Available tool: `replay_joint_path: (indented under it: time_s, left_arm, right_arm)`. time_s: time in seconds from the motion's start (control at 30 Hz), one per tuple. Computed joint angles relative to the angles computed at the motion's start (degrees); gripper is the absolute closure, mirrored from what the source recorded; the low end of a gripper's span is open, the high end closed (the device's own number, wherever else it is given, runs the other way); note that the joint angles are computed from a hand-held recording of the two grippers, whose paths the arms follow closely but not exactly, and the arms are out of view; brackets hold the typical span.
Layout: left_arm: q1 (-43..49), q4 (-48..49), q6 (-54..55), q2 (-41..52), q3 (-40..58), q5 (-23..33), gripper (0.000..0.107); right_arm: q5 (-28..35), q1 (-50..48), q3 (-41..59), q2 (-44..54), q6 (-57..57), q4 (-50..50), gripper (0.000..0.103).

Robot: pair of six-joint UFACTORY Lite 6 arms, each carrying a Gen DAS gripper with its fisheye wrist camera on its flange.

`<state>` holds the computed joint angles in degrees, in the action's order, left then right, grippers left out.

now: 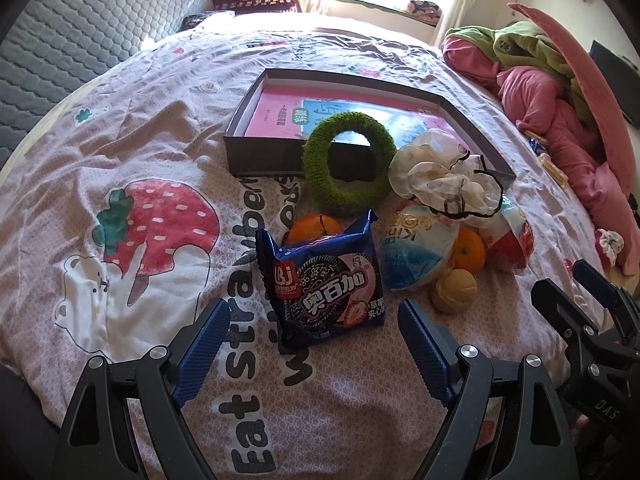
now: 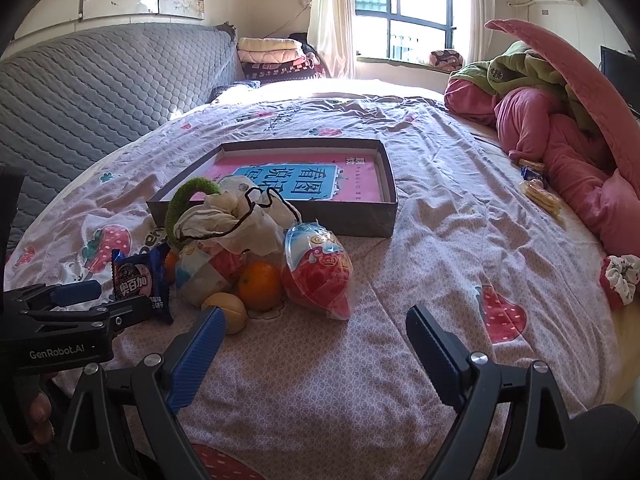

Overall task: Organize objects
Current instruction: 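Move the left gripper toward the blue biscuit pack, then close the left gripper on the biscuit pack while the right gripper grasps the Kinder egg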

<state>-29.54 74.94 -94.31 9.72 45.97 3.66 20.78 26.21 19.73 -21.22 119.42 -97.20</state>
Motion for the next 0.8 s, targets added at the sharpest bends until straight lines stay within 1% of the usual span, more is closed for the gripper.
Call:
replay_joint_path:
  time_s: [0.03,0.07,0.27,0.3,0.33,0.4,0.5,0.53,0.6,0.67,0.73,0.77,0.8]
  left_arm:
    - [0.2,-1.0,0.8,0.6,0.5,-0.2,0.02]
    - [0.3,0.5,-0.8,1.3,0.8,-0.2,0.02]
    - [1.0,-3.4,3.0,3.4,2.5,-1.0,0.02]
    - [1.0,-1.2,0.8,3.6,2.7,-0.8,0.02]
    - [1.1,-1.1,0.6,3.8,3.0,-0.7,0.02]
    - [1.2,3.3,-4.1,4.4,3.3,-0.7,0.02]
    - [1.2,2.6,-3.8,5.5,4.2,-0.5,0.02]
    - [1.2,0.2,-1.5,5.9,4.5,-0.4,0.02]
    - [1.1,-0.8,-0.8,6.5,5.0,-0.1,0.02]
    - [0.7,1.0,-3.1,6.9,5.3,0.6,0.02]
    - [0.4,-0.2,-2.2,7.3,5.7,1.0,0.02]
    - [0.4,2.3,-4.8,7.5,5.8,1.0,0.02]
    - [0.4,2.4,-4.9,7.7,5.9,1.1,0.02]
  right_arm:
    - [-0.8,-1.1,0.2,0.5,1.1,-1.6,0.012]
    - [-1.4,-2.0,0.7,1.2,1.9,-2.9,0.012]
    - [-2.7,-5.2,3.4,5.7,6.7,-10.0,0.012]
    - [-2.8,-5.5,3.9,6.3,7.1,-10.8,0.012]
    - [-3.1,-5.9,4.3,6.8,7.5,-11.5,0.012]
    - [-3.7,-6.6,5.1,7.8,8.6,-13.3,0.012]
    - [-4.2,-7.6,6.1,9.4,10.5,-15.9,0.012]
    - [-4.7,-8.0,6.4,9.7,11.1,-16.7,0.012]
    - [-5.5,-8.9,7.1,11.0,12.8,-18.9,0.012]
    - [-6.0,-9.4,7.9,12.1,14.5,-21.1,0.012]
    - [-6.5,-9.8,8.8,13.4,15.5,-22.7,0.013]
    - [-6.8,-10.0,9.1,14.0,16.3,-23.9,0.015]
    - [-6.7,-9.9,9.4,14.6,16.3,-23.9,0.017]
